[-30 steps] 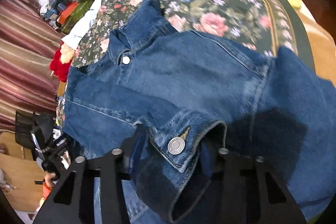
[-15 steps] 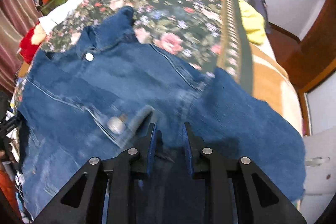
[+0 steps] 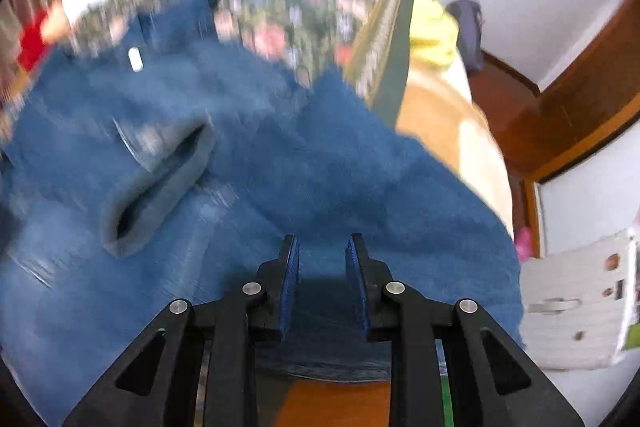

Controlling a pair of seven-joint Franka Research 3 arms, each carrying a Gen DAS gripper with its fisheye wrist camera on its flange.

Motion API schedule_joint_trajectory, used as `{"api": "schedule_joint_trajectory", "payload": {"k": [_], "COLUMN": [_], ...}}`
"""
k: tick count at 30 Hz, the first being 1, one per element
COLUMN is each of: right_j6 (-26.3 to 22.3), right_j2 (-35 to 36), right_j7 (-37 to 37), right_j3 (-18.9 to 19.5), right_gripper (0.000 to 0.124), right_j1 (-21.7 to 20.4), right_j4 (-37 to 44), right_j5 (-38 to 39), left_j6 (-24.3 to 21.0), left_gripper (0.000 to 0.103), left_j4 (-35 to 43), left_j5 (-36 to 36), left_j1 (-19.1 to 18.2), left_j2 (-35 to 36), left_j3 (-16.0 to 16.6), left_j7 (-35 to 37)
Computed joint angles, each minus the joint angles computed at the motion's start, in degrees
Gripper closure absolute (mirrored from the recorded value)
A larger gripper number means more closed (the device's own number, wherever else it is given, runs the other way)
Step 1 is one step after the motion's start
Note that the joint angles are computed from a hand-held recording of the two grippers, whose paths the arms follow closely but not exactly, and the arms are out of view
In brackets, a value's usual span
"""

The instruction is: Fold large clothes

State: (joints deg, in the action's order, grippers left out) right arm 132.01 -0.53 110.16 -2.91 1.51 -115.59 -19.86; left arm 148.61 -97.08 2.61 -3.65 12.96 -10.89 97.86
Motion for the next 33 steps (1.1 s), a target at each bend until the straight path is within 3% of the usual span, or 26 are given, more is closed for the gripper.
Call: {"api": "schedule_joint_trajectory", "payload": {"k": [4, 6, 7, 8, 10, 12, 18, 22, 28, 33], "right_j6": [2.1, -0.1, -0.7, -0.1, 1.0, 2.2, 7.4, 12.0, 20.7, 22.5], "right_j2": [-2.5, -3.5, -4.4, -5.1, -8.0, -10.0, -19.1, -26.2, -29.8, -23.4], "right_j7": [4.4, 7.2, 8.6, 9.3, 13.9, 16.7, 11.8, 6.9, -0.1, -5.6], "right_j3": [-0.2, 0.1, -0.1, -0.2, -0.2, 0.1, -3.7, -10.0, -16.9, -17.4], "right_gripper": [0.102, 0.101, 0.095, 0.087, 0.035, 0.021, 0.021, 0.021, 0.023, 0.034], "right_j1": [-0.7, -1.5, -2.1, -2.6, -4.4, -6.1, -10.0, -9.4, -6.9, -6.2], "right_j4": [-4.8, -5.7, -6.8, -7.9, -11.2, -13.6, -21.9, -28.0, -34.3, -31.3], "right_j5": [-6.5, -9.2, -10.5, -10.9, -14.3, -16.7, -1.0, 17.3, 38.0, 46.3], "left_j6": [-3.4, -4.8, -6.2, -7.0, -9.4, -11.2, -19.7, -25.2, -14.9, -12.8], "left_gripper": [0.012, 0.012, 0.012, 0.012, 0.012, 0.012, 0.012, 0.012, 0.012, 0.012], "left_j4": [4.5, 6.2, 7.9, 9.0, 12.4, 15.3, 28.0, 33.7, 20.9, 16.5], "left_j5": [-2.0, -3.2, -3.9, -4.0, -4.4, -5.0, -4.0, -3.4, 0.3, -1.6], "left_j1": [-2.3, -3.2, -3.9, -4.6, -6.0, -7.2, -12.1, -14.5, -14.7, -11.8], "left_j2": [3.3, 4.6, 5.8, 6.6, 8.8, 10.8, 19.4, 23.7, 16.5, 12.9], "left_j3": [-2.9, -4.0, -4.8, -5.0, -5.7, -6.2, -5.9, -5.4, -4.0, -5.0], "left_j7": [2.7, 4.2, 5.2, 5.4, 6.2, 6.7, 3.9, 0.9, -2.0, -2.2]}}
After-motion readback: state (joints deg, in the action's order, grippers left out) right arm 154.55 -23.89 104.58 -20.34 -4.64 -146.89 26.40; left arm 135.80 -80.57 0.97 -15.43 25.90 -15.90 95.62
